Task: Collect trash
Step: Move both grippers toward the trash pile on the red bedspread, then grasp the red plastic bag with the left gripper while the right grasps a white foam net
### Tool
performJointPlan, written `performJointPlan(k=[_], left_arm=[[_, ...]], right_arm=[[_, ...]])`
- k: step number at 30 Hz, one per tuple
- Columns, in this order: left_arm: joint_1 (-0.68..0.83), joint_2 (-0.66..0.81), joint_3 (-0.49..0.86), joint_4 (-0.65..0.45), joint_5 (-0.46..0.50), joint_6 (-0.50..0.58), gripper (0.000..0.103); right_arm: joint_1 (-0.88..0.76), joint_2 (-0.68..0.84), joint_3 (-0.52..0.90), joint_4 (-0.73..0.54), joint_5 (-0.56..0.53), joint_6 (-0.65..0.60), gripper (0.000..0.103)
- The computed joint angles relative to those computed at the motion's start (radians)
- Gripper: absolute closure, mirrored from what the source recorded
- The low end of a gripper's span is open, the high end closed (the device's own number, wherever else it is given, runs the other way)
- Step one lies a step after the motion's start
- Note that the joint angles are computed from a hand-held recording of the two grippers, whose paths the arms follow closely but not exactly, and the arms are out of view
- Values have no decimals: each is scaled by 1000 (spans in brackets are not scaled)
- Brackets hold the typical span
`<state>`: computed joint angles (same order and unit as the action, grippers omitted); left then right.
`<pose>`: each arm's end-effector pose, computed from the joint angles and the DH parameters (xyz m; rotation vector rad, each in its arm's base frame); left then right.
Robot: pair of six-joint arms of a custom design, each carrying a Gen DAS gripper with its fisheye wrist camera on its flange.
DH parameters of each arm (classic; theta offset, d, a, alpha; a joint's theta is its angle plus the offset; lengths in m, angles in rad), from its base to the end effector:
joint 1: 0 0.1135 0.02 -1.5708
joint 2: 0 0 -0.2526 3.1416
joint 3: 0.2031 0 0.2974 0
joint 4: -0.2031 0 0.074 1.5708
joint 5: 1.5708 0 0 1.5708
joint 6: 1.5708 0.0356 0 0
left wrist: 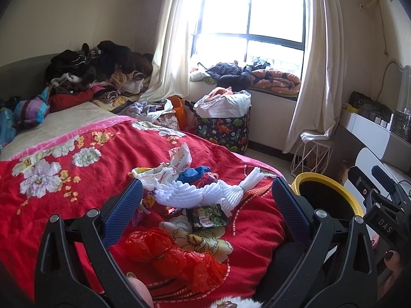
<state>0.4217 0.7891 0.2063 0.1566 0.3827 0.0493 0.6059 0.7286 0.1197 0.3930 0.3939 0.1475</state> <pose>0.2023 0.0762 0.1383 -0.1218 1.9613 -0.0742 0.1797 0.1079 0.1414 -0.1241 1.7696 0.1933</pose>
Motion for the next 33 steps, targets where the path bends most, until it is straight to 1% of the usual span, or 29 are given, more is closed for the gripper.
performJointPlan(k=[4, 13, 23, 28, 33], left_arm=[[20, 57, 14, 36, -8, -8, 11], [93, 160, 56, 82, -10, -29, 11], [194, 276, 119, 95, -3, -31, 11], [292, 396, 178, 99, 106, -2, 11], [347, 538, 246, 82, 159, 44, 11]], right_arm=[[-7, 78, 42, 17, -53, -14, 6], [38, 289, 167, 72, -145, -75, 6], [108, 501, 341, 57, -270, -140, 6], [115, 582, 413, 29, -331, -160, 6], [101, 649, 471, -4, -377, -193, 6]])
